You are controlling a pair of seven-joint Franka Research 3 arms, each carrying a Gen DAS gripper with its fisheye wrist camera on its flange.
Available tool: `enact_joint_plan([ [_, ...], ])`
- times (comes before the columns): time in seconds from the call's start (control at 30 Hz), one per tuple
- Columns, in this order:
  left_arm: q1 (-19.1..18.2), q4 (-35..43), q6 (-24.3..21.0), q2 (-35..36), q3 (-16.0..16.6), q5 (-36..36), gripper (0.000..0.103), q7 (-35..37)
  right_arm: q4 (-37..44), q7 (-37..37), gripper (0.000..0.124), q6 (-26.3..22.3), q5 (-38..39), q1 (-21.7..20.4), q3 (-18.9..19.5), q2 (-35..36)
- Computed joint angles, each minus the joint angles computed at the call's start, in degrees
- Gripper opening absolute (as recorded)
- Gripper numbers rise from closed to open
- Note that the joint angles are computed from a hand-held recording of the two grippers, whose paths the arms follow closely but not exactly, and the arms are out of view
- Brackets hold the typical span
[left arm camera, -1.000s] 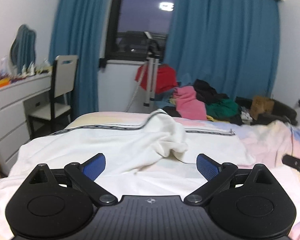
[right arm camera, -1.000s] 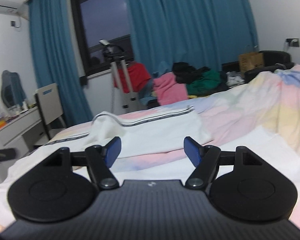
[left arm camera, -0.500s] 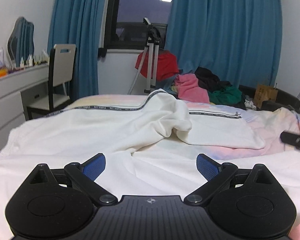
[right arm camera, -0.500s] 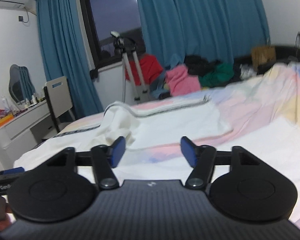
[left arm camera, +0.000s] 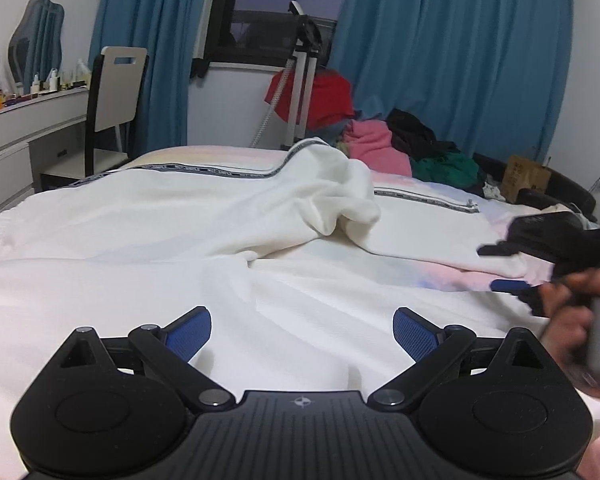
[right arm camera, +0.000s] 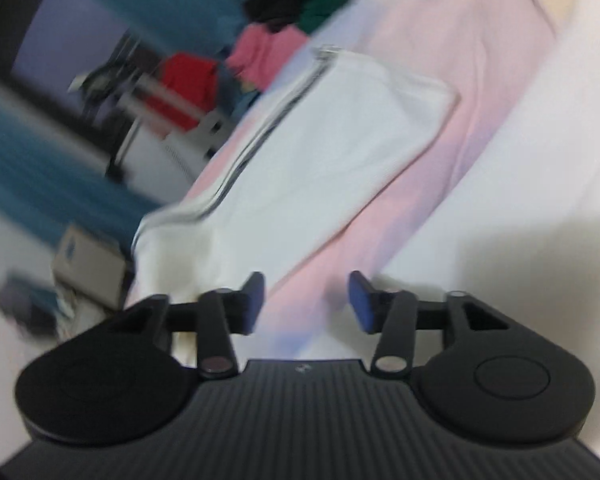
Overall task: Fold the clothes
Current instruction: 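Grasp a leg cuff with the right gripper and pull it along the pants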
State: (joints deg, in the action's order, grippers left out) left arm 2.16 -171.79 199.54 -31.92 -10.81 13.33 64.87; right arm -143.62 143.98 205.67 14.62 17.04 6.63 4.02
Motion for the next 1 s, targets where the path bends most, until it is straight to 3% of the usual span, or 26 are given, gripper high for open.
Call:
enact_joint_plan([
  [0.07,-0.09,0.88,1.96,3.01,0.62,0.25,0.099,0.33,2.82,5.71,0.053,2.05,-3.57,-2.35,-0.10,4.69],
  [0.13,-2.22,2.02,3.06,5.97,3.91,1.72,0.099,-0.20,6.25,1.44,0.053,4.70,1.75,-0.75,-1.23,8.65],
  [0.2,-5.81,3.13,4.55,9.09,9.57,5.30,0.099,-2.18,10.02,-5.56,0.052,6.91,11.04,2.65,-3.05,11.86],
  [0.27,-6.69,4.28,6.02,11.97,11.83,7.90,0.099,-3.97,13.64,-9.96,0.050,8.77,18.57,4.40,-3.97,14.79],
  [0.33,-5.61,5.19,6.56,13.90,11.22,8.78,0.099,-4.73,17.13,-15.69,0.032,8.80,27.59,6.35,-5.49,16.70],
  [0.37,-5.04,5.63,6.72,14.76,10.81,9.01,0.099,-5.02,18.47,-18.65,0.010,7.38,30.98,6.62,-6.21,16.92],
  [0.43,-3.89,6.34,6.81,15.95,9.83,9.04,0.099,-5.38,21.09,-25.41,0.009,4.89,37.54,7.37,-7.93,17.21],
  [0.5,-3.18,6.68,6.79,16.34,9.22,9.24,0.099,-5.75,21.49,-31.60,0.007,3.66,38.76,6.98,-8.68,15.83],
  [0.63,-2.42,6.39,6.79,15.58,8.37,9.63,0.099,-6.05,22.71,-45.73,0.007,4.21,45.71,7.22,-11.15,12.59],
  [0.73,-2.07,5.91,6.87,14.59,7.68,9.37,0.099,-5.64,21.82,-50.81,0.007,4.11,47.02,4.26,-11.56,9.51],
  [0.83,-3.34,5.89,6.27,13.70,9.26,11.29,0.099,-6.84,22.46,-63.24,0.007,2.86,53.58,3.17,-12.46,7.35],
  [0.9,-3.84,6.02,6.14,13.42,9.83,12.62,0.099,-7.37,21.39,-66.96,0.007,1.85,55.48,1.68,-11.91,5.99],
  [1.0,-1.55,5.31,6.86,12.62,6.20,9.40,0.099,-4.25,18.93,-66.91,0.007,0.56,54.79,-1.13,-10.20,3.75],
])
